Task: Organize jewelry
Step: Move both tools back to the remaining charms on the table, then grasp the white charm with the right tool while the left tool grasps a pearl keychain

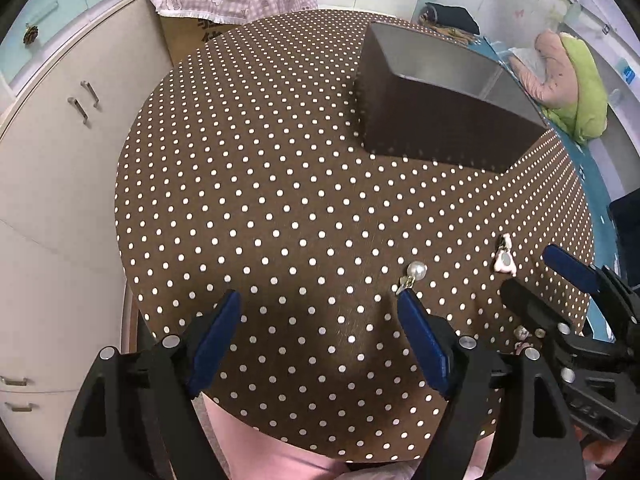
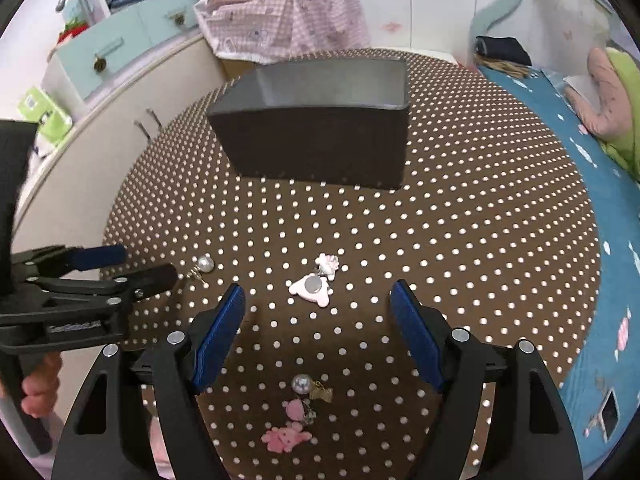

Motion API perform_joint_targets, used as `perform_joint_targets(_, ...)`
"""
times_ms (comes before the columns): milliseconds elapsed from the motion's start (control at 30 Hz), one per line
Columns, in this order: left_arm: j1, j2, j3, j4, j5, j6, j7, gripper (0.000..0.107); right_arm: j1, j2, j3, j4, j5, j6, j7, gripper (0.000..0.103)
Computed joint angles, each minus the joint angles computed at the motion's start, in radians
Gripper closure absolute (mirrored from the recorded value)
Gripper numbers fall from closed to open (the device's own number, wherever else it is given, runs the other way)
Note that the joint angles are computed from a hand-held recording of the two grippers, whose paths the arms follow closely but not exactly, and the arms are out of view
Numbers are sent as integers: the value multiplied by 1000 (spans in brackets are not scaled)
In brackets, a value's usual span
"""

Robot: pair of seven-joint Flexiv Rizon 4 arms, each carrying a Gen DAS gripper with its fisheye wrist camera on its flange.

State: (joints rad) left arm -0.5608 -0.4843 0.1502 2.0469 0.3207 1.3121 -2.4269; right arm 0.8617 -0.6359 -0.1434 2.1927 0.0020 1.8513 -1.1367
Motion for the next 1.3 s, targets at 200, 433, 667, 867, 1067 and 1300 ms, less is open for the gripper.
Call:
perform_joint_targets(200,-16,1,9,3,14,-9,-25,29,65,-47,-59,-16,17,35,-48,51)
perform_joint_targets(433,-59,-14,26,-53,75,-66,-65,29,78,-72,-67,-36,45,59,-102,73)
perform_joint_targets(667,-64,-46,-11,-137,97,-126,-74,29,5,-66,-1,-34,53,79,-117,79)
perform_joint_targets(867,-62,-77,-31,-189,92,-151,-64,29,30,-71,-27,-24,108,92,-110,79)
perform_joint_targets(1067,-94,-93,-21,-228,127,-154,-71,52,25,-69,-39,-12,142,105,-99,79)
perform_joint_targets(1300,-101,-96,-25,-255,132,-177,-49,94,-55,-67,23,-4,133,125,-87,79)
